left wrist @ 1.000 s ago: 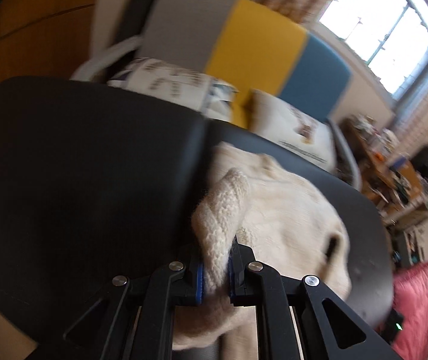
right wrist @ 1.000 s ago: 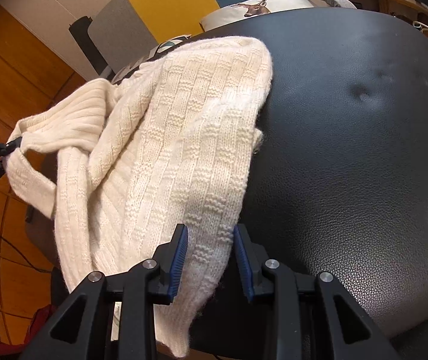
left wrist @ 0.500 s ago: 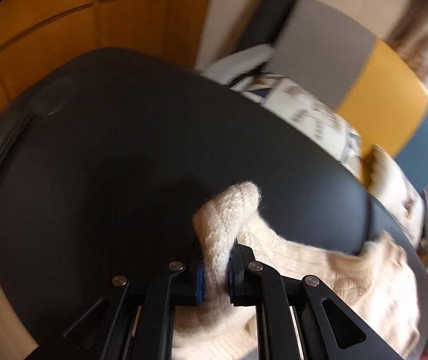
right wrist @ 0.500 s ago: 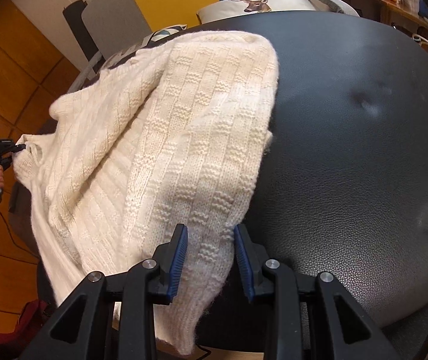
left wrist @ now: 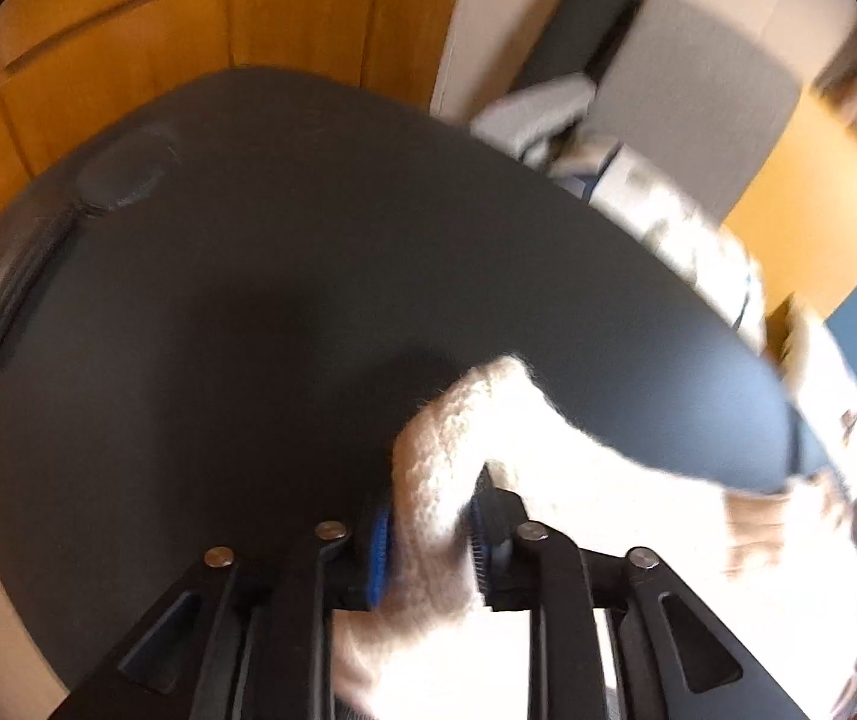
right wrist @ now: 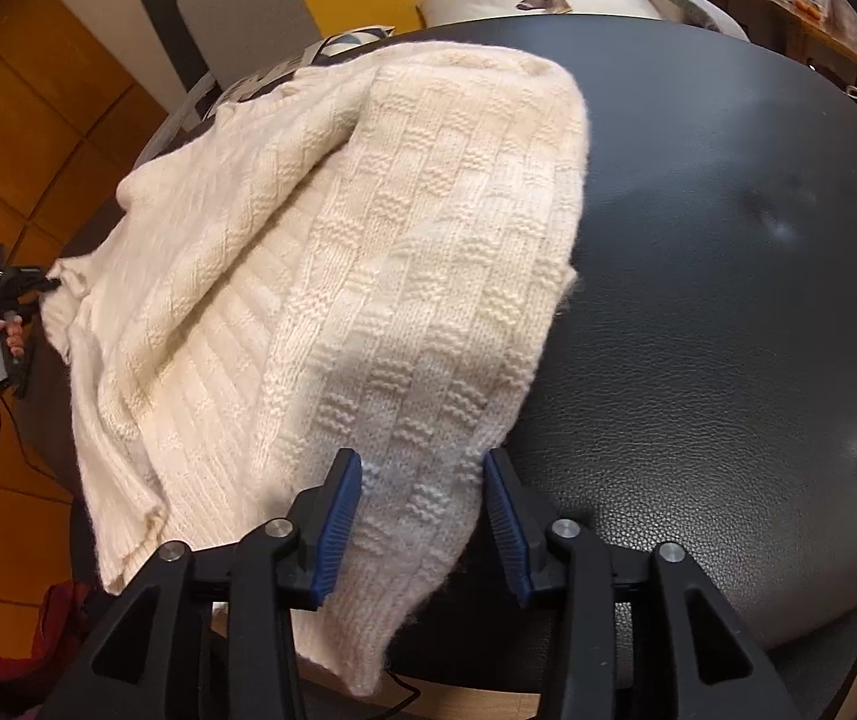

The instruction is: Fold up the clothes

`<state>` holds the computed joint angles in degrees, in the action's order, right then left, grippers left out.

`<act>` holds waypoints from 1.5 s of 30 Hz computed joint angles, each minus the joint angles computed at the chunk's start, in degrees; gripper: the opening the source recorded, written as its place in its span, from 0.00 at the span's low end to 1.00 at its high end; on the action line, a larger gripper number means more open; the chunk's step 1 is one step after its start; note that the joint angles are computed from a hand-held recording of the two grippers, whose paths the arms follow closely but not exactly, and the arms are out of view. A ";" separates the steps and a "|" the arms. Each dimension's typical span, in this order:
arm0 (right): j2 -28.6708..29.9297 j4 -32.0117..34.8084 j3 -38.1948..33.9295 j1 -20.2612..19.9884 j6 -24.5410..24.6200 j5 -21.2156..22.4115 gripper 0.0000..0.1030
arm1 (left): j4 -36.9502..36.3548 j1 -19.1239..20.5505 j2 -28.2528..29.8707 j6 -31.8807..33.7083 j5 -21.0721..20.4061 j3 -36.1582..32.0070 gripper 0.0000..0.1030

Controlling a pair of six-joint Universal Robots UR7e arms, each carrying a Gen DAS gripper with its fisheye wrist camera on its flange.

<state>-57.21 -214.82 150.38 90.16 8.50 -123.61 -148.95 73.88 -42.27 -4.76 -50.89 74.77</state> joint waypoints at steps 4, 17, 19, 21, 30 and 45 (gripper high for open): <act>1.61 -2.97 -0.03 -0.41 -1.49 0.51 0.42 | -15.12 -2.86 -6.28 3.62 0.84 11.55 0.33; 5.60 -11.74 1.12 -0.61 -6.94 2.34 0.35 | -23.39 -18.40 -7.57 8.38 -16.33 35.74 0.66; 6.07 -15.14 2.08 -1.68 -9.49 3.91 0.18 | -21.68 -20.45 -4.42 8.37 -16.15 36.17 0.66; 5.23 -17.51 3.14 -2.86 -10.80 6.02 0.12 | -17.95 -22.90 -2.65 5.97 -15.00 38.09 0.66; -5.81 -13.24 1.80 -5.74 -19.22 -2.35 0.11 | -16.95 -24.10 -2.69 5.32 -9.86 42.78 0.67; -20.55 -3.28 -12.16 -23.15 -43.41 -12.58 0.11 | -14.76 -22.49 -4.00 5.05 -4.94 43.22 0.69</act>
